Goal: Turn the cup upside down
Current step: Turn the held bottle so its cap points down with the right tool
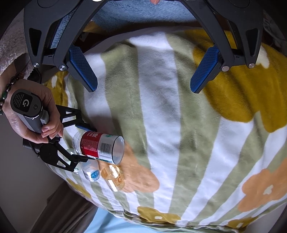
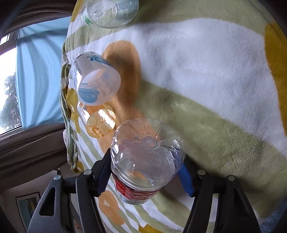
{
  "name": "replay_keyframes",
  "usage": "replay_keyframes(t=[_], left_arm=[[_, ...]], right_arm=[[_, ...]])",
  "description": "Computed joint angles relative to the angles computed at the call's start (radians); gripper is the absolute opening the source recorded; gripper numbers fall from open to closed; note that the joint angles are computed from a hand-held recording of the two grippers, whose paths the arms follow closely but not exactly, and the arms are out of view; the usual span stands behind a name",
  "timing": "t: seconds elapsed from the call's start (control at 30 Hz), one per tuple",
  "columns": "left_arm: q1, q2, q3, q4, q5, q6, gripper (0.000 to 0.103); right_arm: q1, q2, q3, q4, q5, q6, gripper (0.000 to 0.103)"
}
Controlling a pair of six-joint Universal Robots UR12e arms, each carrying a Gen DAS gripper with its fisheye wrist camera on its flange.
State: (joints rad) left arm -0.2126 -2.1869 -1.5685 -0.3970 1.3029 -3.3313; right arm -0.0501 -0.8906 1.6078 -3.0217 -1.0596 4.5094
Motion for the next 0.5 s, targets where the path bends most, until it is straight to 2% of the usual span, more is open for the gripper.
replay_keyframes(t=[0.13, 0.23, 0.37, 0.43, 0.5], left_arm=[[-0.002, 0.002, 0.000, 0.001, 0.009, -0.002, 0.103], [-0.004, 0.006, -0.002, 0.006, 0.022, -0.001, 0.103], [-0.013, 0.010, -0.010, 0.042, 0.073, -0.009, 0.103], [-0.020, 0.011, -0.016, 0.078, 0.109, -0.018, 0.103], [-0.019, 0.009, -0.015, 0.087, 0.106, -0.026, 0.103]], right_arm=[[-0.002, -0.012, -0.003, 0.001, 0.003, -0.123, 0.062], [-0.005, -0.028, -0.015, 0.025, -0.001, -0.277, 0.062], [0.004, -0.053, -0.049, 0.138, -0.065, -0.613, 0.062], [0.017, -0.064, -0.058, 0.173, -0.126, -0.798, 0.062], [0.035, -0.071, -0.063, 0.190, -0.192, -0.989, 0.062]])
